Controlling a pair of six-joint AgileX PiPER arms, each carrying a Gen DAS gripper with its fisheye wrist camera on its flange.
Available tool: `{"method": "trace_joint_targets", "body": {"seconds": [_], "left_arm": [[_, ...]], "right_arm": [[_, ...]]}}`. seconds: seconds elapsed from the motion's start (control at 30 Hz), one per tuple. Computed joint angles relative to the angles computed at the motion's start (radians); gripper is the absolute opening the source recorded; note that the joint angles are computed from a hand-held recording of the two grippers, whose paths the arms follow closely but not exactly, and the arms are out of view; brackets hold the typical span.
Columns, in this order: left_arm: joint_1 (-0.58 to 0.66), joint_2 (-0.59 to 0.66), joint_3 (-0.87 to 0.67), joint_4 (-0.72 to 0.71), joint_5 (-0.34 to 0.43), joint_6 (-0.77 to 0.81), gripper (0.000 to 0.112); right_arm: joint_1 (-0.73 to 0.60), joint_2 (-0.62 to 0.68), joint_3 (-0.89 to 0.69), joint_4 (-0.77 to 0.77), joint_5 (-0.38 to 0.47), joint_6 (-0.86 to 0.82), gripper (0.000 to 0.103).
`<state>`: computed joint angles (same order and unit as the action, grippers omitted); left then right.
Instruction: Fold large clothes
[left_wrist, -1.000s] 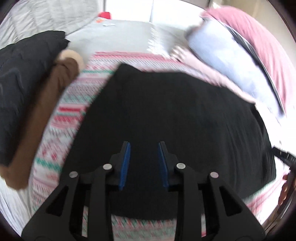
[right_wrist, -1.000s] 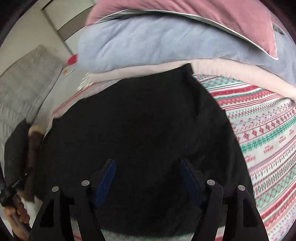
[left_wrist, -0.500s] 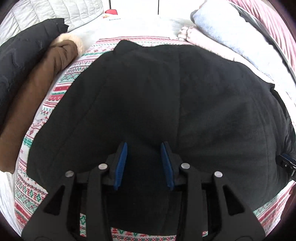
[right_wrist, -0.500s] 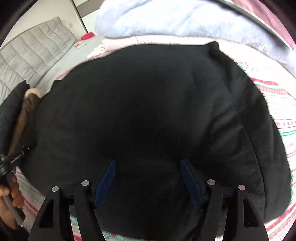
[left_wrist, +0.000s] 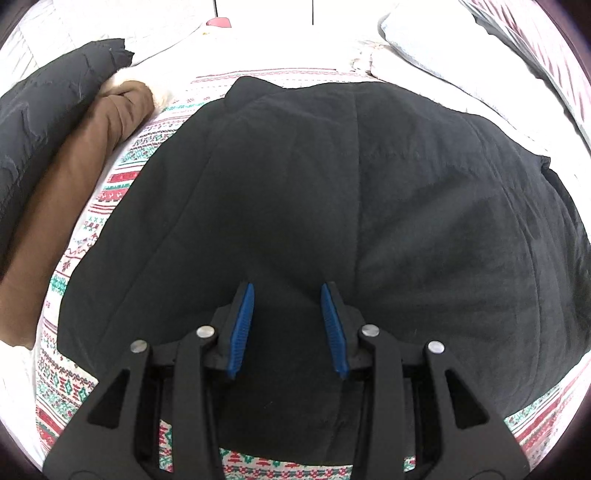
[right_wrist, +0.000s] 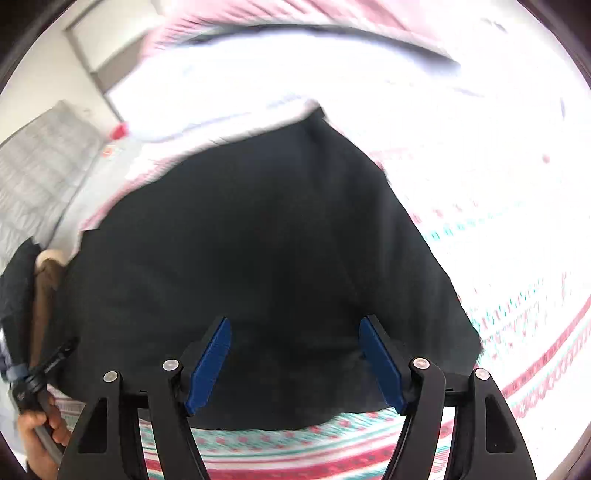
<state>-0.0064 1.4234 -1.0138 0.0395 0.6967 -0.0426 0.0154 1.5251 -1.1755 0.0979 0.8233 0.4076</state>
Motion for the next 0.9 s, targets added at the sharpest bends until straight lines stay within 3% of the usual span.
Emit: {"method": "trace_joint_targets", "body": {"seconds": [0.07, 0.27, 0.37, 0.4, 0.5, 0.67, 0.77, 0.9], "left_arm": [[-0.014, 0.001, 0.003, 0.026, -0.005, -0.021, 0.04], [0.017, 0.004, -0.009, -0.028, 0.009, 0.042, 0.041], [0.039, -0.008, -0.04, -0.024, 0.048, 0.057, 0.041], [0.063, -0.024, -0.043, -0.034, 0.048, 0.072, 0.041], [0.159, -0.05, -0.059, -0.105, 0.083, 0.153, 0.047], [0.303, 0.018, -0.103, -0.242, 0.161, 0.274, 0.047], [0.283, 0.022, -0.096, -0.213, 0.148, 0.23, 0.047], [0.248, 0.005, -0.08, -0.147, 0.137, 0.211, 0.047]], "right_arm": [[-0.05, 0.06, 0.012, 0.116, -0.017, -0.115, 0.073], [0.007, 0.128, -0.076, -0.017, 0.026, -0.069, 0.074], [-0.028, 0.085, -0.059, 0.032, -0.002, -0.075, 0.073], [-0.043, 0.053, -0.027, 0.045, -0.032, -0.077, 0.073], [-0.026, -0.025, 0.003, -0.07, -0.018, 0.046, 0.073], [-0.057, 0.085, -0.021, -0.072, 0.02, 0.028, 0.074], [-0.052, 0.122, -0.043, -0.083, 0.02, 0.043, 0.082], [-0.045, 0.119, -0.061, -0.101, 0.034, 0.073, 0.082]]}}
